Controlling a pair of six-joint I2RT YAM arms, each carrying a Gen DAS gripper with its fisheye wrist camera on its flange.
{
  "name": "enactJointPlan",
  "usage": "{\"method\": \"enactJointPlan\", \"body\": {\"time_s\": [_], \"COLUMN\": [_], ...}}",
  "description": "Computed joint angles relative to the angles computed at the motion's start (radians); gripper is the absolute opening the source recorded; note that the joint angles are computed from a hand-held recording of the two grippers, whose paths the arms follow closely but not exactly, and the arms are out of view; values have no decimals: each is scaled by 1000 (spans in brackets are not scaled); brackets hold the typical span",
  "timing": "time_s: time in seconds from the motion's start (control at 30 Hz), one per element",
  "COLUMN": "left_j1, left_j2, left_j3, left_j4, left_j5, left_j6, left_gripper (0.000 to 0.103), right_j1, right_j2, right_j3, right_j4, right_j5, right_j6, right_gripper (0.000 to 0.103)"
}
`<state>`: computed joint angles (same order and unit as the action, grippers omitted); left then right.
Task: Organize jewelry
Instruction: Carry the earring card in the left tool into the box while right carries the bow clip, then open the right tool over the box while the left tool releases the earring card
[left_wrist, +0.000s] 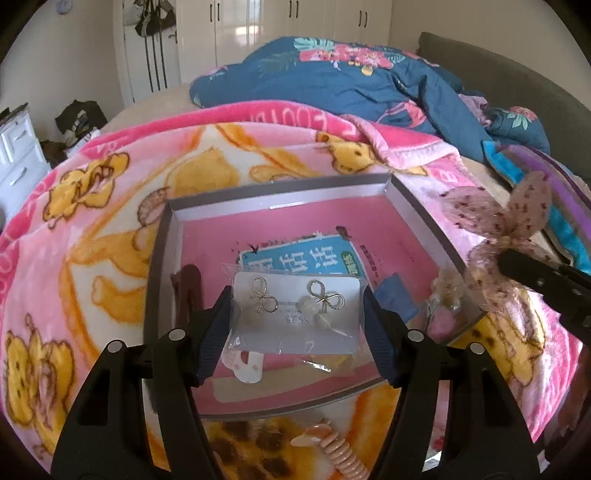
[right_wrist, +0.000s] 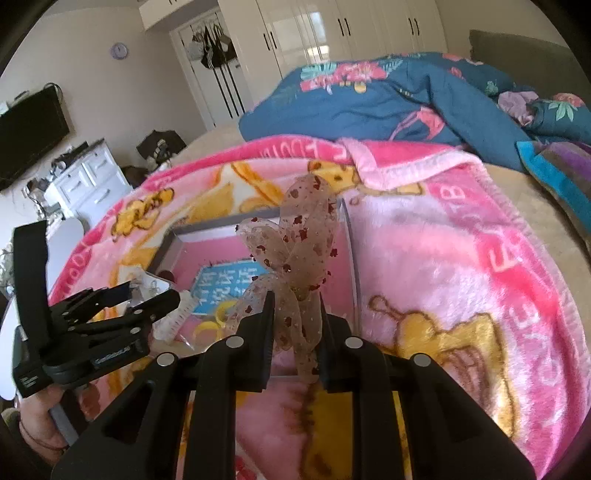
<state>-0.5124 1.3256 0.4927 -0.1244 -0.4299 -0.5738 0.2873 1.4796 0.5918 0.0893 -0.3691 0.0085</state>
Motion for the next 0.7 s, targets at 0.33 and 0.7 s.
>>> {"method": "enactJointPlan", "body": {"time_s": [0.33,0.7], "left_j1": [-2,-10], "left_j2": [45,29], "left_j3": [2,-8], "left_j4": [20,22], "left_j5": [0,-13], "left_j6": [22,24], "left_gripper": [58,67], "right_j1": [46,-42], "right_j2": [118,-71], "right_j3": [46,-95], "right_j4": [38,73], "right_j5": [52,-10], "right_j6": [35,53], "right_gripper": [37,66]}}
